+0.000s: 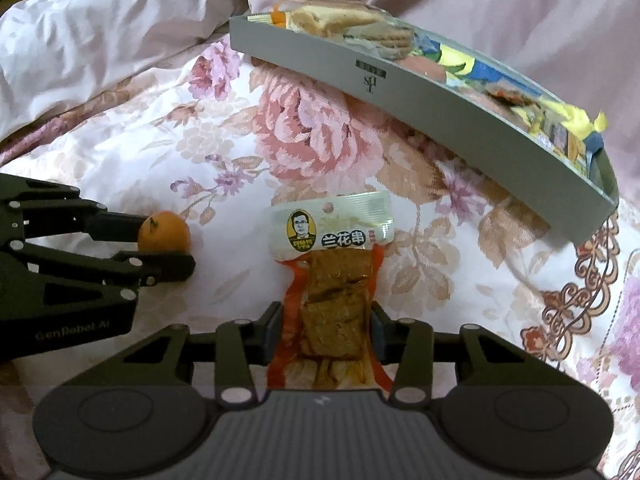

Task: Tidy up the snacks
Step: 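Lift the mandarin with the left tool while the right tool lifts the red packet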

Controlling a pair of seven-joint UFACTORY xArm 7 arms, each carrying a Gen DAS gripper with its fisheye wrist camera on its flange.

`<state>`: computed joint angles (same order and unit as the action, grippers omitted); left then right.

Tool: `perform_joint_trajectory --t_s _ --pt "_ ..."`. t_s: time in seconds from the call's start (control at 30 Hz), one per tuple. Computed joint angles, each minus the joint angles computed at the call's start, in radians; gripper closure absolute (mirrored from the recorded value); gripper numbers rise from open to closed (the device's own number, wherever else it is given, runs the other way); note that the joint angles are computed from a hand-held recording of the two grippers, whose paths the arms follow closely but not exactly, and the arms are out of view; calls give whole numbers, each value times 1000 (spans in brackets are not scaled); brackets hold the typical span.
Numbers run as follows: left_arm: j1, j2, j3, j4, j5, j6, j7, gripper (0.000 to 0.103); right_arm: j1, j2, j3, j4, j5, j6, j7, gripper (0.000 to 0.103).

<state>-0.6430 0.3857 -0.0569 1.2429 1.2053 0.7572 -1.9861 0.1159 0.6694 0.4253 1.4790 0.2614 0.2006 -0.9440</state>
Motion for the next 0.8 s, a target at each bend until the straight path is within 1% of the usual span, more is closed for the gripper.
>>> perform_joint_trajectory --t_s 0.1,0.17,0.37,0.53,0.8 --pt "-4 -3 2 -2 10 9 -17 65 4 -7 2 -38 -30 -94 -27 56" --pt "-4 -4 2 -3 16 15 -25 65 -7 -6 17 -55 -58 -137 -32 56" --pt "-7 -5 0 -1 41 35 -49 65 -24 0 34 -85 -155 -235 -10 56" --pt "-9 -10 -2 -4 68 58 -83 65 -50 8 58 -104 -239 -285 9 56" --pt "-6 -25 -12 -9 111 99 -146 65 -100 20 98 -156 -389 -447 51 55"
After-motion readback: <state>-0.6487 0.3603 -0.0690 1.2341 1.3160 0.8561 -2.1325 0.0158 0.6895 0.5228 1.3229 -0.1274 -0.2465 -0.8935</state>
